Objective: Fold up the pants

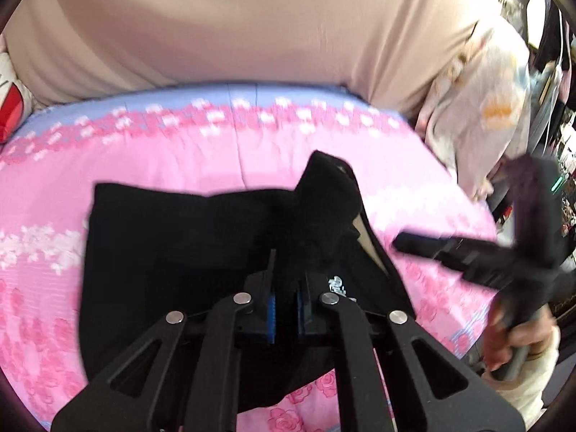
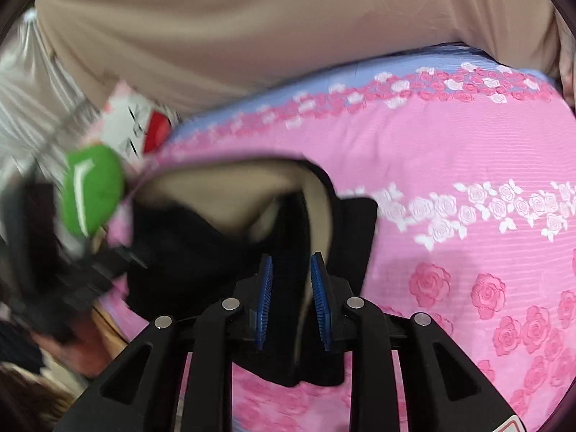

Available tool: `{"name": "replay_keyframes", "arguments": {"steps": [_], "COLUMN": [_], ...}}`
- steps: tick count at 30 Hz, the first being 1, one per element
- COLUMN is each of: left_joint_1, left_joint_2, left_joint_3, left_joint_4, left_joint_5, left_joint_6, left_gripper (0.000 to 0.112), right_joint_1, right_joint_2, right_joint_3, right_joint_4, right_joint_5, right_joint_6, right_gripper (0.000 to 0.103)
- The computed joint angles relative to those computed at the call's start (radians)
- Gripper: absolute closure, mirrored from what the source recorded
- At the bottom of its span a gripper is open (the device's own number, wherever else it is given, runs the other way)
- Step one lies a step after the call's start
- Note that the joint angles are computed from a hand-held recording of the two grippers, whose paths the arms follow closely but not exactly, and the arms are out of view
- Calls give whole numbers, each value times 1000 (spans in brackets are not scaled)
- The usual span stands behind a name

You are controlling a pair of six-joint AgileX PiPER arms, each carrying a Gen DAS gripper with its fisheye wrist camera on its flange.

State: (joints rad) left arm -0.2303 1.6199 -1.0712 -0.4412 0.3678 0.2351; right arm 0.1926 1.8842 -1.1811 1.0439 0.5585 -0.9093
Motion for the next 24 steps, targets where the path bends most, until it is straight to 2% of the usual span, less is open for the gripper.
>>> {"name": "replay_keyframes", "arguments": {"steps": [2,4,6,8,9,11,13,15,16,17,18,20,21,23,24], "left_joint_1": [4,4,4,-1,-5,-18,-35,-52,-65,-76,-88,-111,-115,-87,-61], "left_joint_2": [-21,-22,-28,-35,-37,-49,-61,-59,-44,-27,-4,32,27,-17,-50], "left_joint_3": [1,-10,-5,2,2,11,22,37,44,46,45,61,77,123,146], "left_joint_4": [9,35,38,40,43,34,39,-30,-78,-95,-106,-67,-39,-37,-53], "left_joint_5": [0,7,14,16,21,26,24,23,22,26,35,33,25,16,14], "left_joint_6": [-3,-29,-33,-32,-31,-18,-12,73,126,146,159,121,89,73,80], "left_gripper": [106,106,106,106,106,105,103,99,97,83,64,56,54,45,41], "right_joint_1": [31,64,92,115,122,109,89,38,23,12,-14,-59,-65,-47,-43], "right_joint_2": [32,77,124,157,162,147,69,28,34,64,115,127,90,-18,-72], "right_joint_3": [-31,-79,-125,-155,-158,-140,-60,-8,-2,-17,-38,-24,17,97,123], "right_joint_4": [-66,-120,-172,-237,-249,-154,-24,96,97,58,59,155,210,249,269], "right_joint_5": [-13,-24,-49,-75,-85,-69,-117,-95,-95,-89,-52,7,-8,-125,-147], "right_joint_6": [38,77,114,177,186,99,-25,-134,-140,-108,-96,-141,-179,-211,-226], "right_gripper": [77,56,54,60,79,80,80,80,79,79,75,73,73,68,68]}}
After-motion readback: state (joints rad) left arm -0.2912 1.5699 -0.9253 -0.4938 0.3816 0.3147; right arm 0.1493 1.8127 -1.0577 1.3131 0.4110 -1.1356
